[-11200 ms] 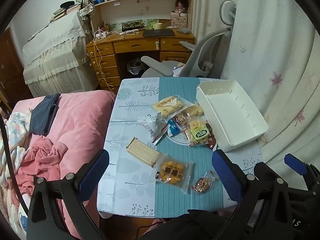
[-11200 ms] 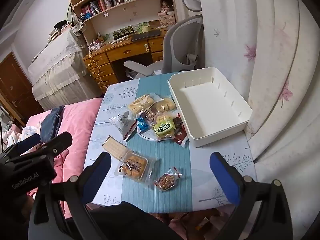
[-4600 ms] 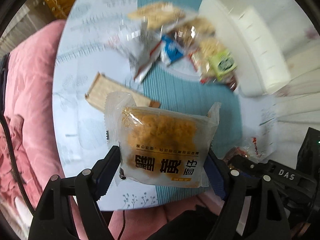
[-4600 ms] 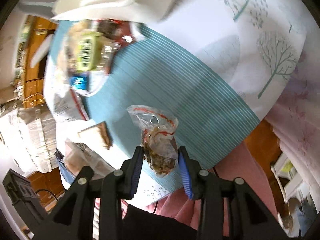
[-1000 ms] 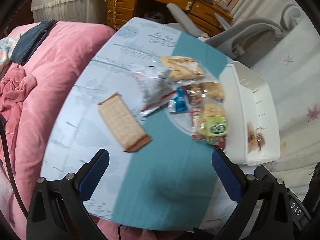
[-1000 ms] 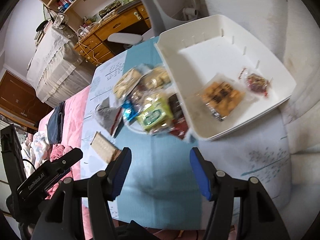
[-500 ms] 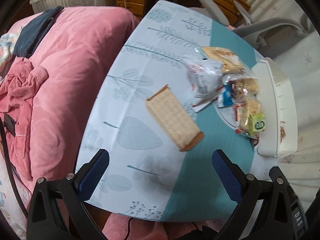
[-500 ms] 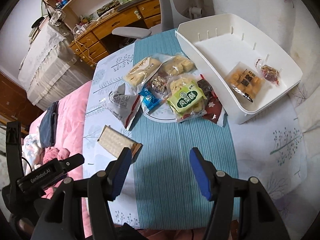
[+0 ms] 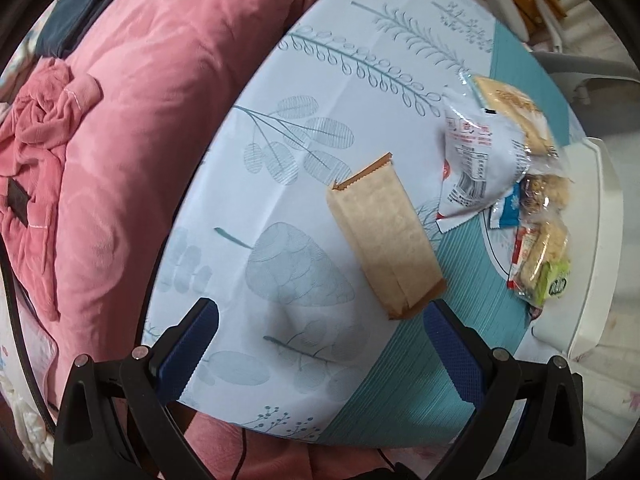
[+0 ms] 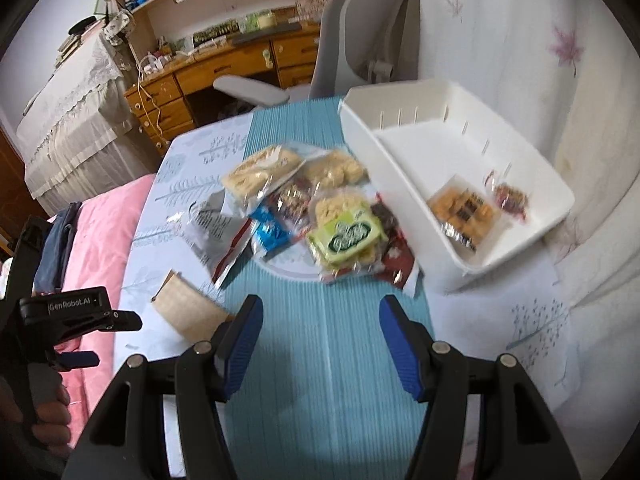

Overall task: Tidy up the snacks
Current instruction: 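Move the left tool to the beige wafer packet while the right tool approaches the green pineapple-cake packet, then close the left tool on the beige wafer packet while the right tool grips the green packet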

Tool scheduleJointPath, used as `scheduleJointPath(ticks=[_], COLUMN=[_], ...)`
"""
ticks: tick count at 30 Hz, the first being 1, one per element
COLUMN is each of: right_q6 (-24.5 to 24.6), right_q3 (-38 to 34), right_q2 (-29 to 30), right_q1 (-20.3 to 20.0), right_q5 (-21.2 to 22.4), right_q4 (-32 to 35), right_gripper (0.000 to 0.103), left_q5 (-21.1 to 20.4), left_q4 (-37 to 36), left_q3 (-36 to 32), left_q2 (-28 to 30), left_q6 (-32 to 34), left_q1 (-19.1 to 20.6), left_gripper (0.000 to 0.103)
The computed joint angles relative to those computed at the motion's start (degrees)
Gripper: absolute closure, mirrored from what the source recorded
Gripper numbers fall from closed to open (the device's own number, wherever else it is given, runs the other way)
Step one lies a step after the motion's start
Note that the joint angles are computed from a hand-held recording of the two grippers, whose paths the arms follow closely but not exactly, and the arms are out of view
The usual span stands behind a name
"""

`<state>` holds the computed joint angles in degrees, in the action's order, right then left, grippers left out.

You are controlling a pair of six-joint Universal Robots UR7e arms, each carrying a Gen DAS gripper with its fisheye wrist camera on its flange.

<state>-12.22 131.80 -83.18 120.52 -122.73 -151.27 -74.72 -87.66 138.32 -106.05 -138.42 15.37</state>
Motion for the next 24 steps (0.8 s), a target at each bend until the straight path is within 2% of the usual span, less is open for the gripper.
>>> scheduleJointPath(ticks=[2, 11, 18, 24], right_q6=[-3.5, -15.9, -19.3, -20.2], right_q3=[0.9, 2.1, 1.3, 0.8], right_q2=[1.3, 7.9, 12.3, 15.4], right_q1=[-0.4, -2.8, -5.8, -8.2], right_q5=[0.0, 1.2, 2.2, 2.8], right_q4=[-5.2, -20.5, -24.9, -26.5], right_gripper=[0.042, 0.042, 0.042, 0.042], left_q5=[0.1, 0.2, 1.0, 1.3], left_q4=[-1.6, -6.4, -9.2, -11.9], left_q3=[0.2, -1.3, -1.6, -2.0], left_q2=[0.3, 5.2, 7.6, 10.0], left_q6=[1.5, 7.8, 9.5, 11.3], left_q1=[2.0, 11.2, 17.4, 20.4], left_gripper=[0.001, 0.001, 0.001, 0.005])
